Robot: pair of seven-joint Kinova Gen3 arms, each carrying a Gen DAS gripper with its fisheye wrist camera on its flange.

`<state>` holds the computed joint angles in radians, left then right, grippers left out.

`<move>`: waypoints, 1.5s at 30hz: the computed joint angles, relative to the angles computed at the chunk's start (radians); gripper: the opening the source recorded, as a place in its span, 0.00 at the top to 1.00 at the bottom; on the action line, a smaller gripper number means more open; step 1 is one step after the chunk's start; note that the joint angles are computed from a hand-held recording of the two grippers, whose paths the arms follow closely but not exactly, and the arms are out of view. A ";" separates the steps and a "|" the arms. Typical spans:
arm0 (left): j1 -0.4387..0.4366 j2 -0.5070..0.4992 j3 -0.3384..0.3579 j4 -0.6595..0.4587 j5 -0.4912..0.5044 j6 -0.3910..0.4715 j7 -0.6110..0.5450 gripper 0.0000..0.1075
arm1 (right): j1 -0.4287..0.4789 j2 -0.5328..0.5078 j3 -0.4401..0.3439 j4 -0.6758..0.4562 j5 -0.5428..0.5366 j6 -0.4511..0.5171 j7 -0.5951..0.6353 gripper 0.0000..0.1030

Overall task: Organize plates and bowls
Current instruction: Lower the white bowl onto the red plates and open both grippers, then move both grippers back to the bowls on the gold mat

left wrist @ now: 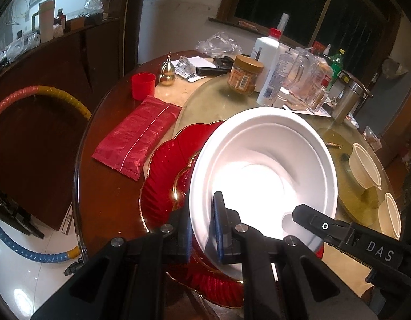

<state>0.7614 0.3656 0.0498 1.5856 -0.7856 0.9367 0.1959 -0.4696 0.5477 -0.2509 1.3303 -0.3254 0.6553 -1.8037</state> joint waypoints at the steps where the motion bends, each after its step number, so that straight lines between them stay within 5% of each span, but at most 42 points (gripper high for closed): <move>1: -0.002 0.001 0.000 0.000 0.002 -0.001 -0.002 0.88 | -0.006 0.001 0.005 -0.004 0.006 0.002 -0.004 0.92; 12: 0.000 0.010 -0.009 -0.003 0.016 -0.001 0.009 0.86 | -0.085 -0.008 0.069 -0.028 0.131 0.023 -0.078 0.91; 18: 0.001 0.011 -0.008 -0.011 0.020 0.029 0.023 0.82 | -0.078 -0.025 0.065 -0.013 0.153 0.013 -0.100 0.79; 21: 0.014 0.010 -0.011 -0.014 -0.001 0.043 0.043 0.62 | -0.075 -0.053 0.067 0.023 0.161 -0.022 -0.106 0.69; 25: 0.074 0.026 -0.022 -0.035 -0.095 0.139 0.119 0.39 | -0.066 -0.085 0.065 0.065 0.170 -0.067 -0.107 0.67; 30: 0.102 0.023 -0.008 -0.037 -0.180 0.186 0.178 0.31 | 0.028 -0.129 -0.004 0.159 0.079 -0.173 -0.036 0.66; 31: 0.110 0.024 -0.007 -0.039 -0.202 0.196 0.191 0.26 | 0.042 -0.139 -0.011 0.181 0.062 -0.198 -0.025 0.62; 33: 0.124 0.031 0.000 -0.047 -0.242 0.215 0.204 0.26 | 0.086 -0.163 -0.039 0.239 0.019 -0.267 0.013 0.38; 45: 0.142 0.120 0.015 -0.194 -0.240 0.135 -0.037 0.25 | 0.396 -0.210 -0.181 0.409 -0.283 -0.341 0.227 0.37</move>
